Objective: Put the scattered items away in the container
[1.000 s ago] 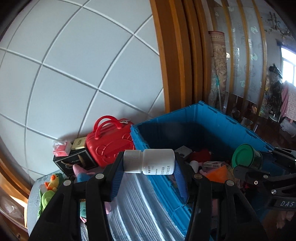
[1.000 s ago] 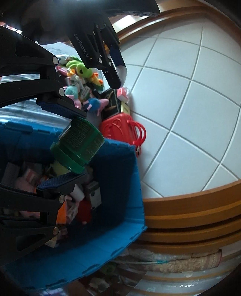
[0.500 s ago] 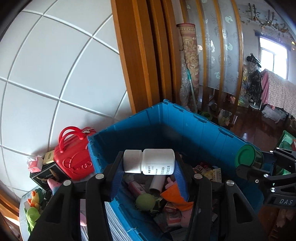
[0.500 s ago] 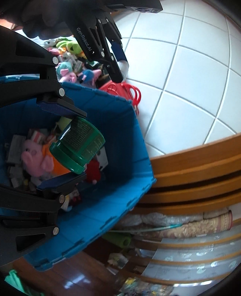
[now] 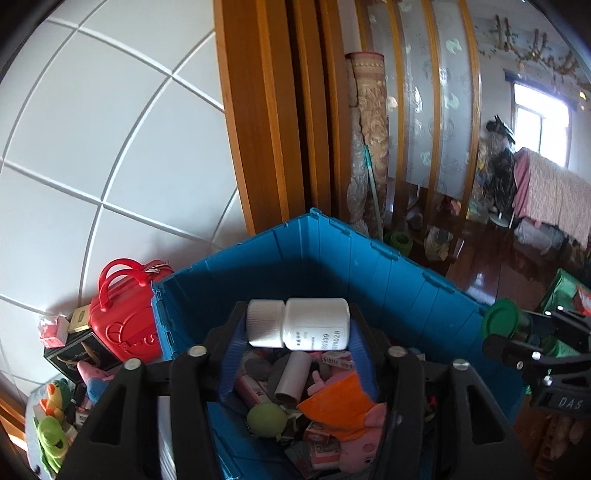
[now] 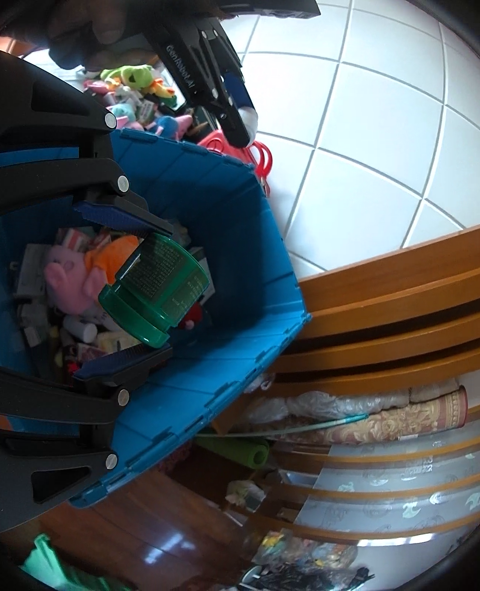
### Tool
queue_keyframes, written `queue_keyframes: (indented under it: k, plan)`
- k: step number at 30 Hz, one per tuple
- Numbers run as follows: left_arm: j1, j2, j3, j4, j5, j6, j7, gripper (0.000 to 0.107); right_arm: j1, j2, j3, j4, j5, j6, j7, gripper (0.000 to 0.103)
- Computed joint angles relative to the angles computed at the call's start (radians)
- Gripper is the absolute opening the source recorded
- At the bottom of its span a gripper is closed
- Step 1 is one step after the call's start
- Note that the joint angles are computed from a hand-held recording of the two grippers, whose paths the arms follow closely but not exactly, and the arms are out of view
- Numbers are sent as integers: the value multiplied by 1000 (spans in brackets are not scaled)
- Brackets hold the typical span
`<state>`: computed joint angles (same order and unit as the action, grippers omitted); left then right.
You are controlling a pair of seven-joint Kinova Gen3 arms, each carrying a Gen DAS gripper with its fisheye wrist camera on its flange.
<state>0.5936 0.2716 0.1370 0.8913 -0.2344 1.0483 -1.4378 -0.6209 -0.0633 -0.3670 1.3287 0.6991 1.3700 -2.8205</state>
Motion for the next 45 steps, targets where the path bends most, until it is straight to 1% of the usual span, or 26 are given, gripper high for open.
queue_keyframes:
  k: [1,2,3,7,12,14,17,22,25,28,31,36,40,45]
  plan:
    - [5,-5,-6,7,-10,-9,15,103,-1,4,-4,-4,14,14,-6,94]
    - [11,-17,-13,29,-27,-32,37,103,-3,3,-5,2,30,15,-19,103]
    - [15,-23,-16,40,-42,-38,49,103,-4,-3,-6,15,43,5,-32,103]
    - [-7,-56,-18,91,-57,-46,88,103,-1,-4,-6,16,30,-8,-25,103]
    - [-51,-126,-11,176,-88,-48,130,103,-24,21,-15,-15,39,-22,-22,103]
    - [-70,-161,-5,216,-110,-50,151,103,-47,40,-17,-40,54,-25,-18,103]
    - [-120,-218,6,276,-119,-55,170,103,-98,80,-13,-93,84,-23,-5,103]
    - [-226,-318,13,370,-103,-58,170,103,-192,161,16,-185,105,-46,32,103]
    - [-290,-374,13,419,-112,-48,173,103,-243,227,35,-266,96,-47,82,103]
    - [-355,-431,-5,469,-92,-40,159,103,-295,295,56,-355,86,-41,122,103]
    - [-416,-481,-22,518,-82,-37,140,103,-356,366,81,-458,80,-6,159,103]
    - [-501,-540,-75,570,-35,-33,68,103,-446,487,124,-650,53,47,248,103]
    - [-551,-575,-146,595,35,-25,-17,103,-518,592,167,-835,31,102,326,103]
    - [-619,-603,-196,615,89,-18,-90,103,-590,719,239,-1067,-13,169,419,103]
